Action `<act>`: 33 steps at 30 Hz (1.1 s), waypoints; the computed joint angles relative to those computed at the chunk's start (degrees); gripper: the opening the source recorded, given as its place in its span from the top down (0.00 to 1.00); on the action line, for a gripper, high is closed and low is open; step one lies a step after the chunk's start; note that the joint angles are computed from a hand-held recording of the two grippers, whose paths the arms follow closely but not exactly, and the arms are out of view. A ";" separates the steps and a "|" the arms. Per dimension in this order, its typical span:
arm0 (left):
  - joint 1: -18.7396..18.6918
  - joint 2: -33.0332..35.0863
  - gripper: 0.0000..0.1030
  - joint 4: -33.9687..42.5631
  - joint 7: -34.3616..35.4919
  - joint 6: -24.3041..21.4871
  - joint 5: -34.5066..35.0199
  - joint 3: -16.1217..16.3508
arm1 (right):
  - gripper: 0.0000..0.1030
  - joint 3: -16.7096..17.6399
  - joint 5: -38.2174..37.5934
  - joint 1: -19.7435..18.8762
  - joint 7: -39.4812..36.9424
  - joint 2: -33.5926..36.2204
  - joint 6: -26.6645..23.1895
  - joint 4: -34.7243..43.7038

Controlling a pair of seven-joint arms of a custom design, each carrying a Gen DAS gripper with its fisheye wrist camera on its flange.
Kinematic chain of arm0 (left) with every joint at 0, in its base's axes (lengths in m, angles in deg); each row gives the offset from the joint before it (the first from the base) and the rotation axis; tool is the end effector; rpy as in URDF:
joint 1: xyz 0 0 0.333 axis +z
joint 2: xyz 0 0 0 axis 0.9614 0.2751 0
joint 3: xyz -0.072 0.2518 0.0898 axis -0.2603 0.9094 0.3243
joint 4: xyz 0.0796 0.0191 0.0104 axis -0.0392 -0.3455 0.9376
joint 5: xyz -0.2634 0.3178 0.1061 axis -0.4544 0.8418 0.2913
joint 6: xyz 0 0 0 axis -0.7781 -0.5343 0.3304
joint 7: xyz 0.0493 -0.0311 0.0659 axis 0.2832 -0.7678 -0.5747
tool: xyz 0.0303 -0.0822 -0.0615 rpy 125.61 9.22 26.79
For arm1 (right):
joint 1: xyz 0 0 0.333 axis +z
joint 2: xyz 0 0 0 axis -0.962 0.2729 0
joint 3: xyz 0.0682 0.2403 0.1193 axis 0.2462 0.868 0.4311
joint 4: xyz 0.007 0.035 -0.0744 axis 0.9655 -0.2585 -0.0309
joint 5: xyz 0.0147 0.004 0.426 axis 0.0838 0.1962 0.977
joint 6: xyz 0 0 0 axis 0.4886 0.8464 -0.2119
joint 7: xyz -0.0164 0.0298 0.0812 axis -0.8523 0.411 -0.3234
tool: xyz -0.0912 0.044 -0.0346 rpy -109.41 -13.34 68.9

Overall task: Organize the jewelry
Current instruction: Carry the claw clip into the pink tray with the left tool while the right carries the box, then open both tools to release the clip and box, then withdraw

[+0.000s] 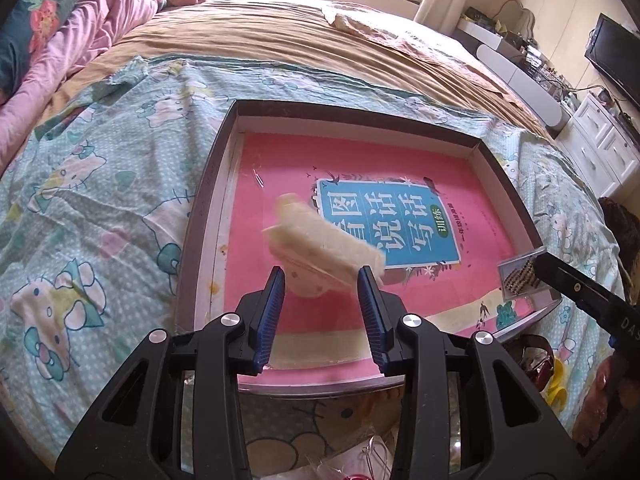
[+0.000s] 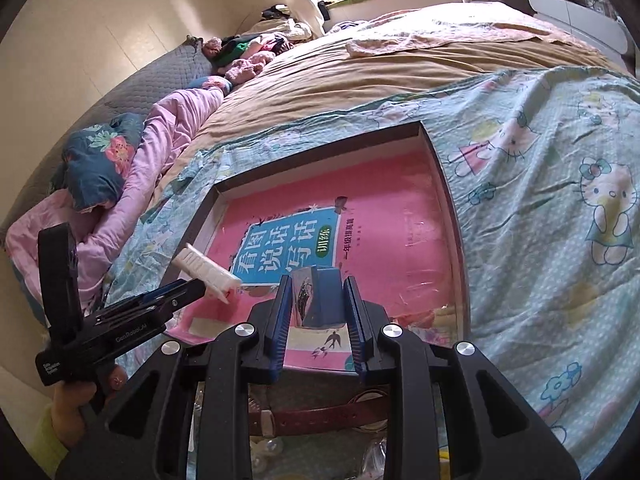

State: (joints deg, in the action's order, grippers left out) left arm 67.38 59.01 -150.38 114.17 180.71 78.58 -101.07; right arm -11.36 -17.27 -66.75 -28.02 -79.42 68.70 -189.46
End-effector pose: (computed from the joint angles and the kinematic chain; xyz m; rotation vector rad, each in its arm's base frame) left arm 0.4813 -0.2471 0.3923 -2.0729 1.7417 -0.7680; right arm 0.5233 -0.0185 0.3930 -1.8003 1.4568 -0.0489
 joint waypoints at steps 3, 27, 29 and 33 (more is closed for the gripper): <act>0.03 0.08 0.71 0.06 -0.04 -0.03 0.09 -0.01 | 0.76 -0.19 -0.32 -0.50 1.19 0.52 -0.30 0.54; 1.61 -11.92 0.23 -6.63 1.34 1.41 -6.48 -2.43 | 0.24 -5.32 -3.91 1.69 -2.00 -13.37 8.83 -8.83; 1.59 -13.63 0.22 -7.58 1.64 1.49 -7.75 -2.62 | 0.24 -6.07 -4.91 2.29 -1.96 -14.78 9.36 -9.67; 1.48 -16.88 0.11 -9.29 2.51 1.47 -10.12 -3.18 | 0.24 -7.81 -7.05 3.16 -1.51 -17.56 9.18 -11.18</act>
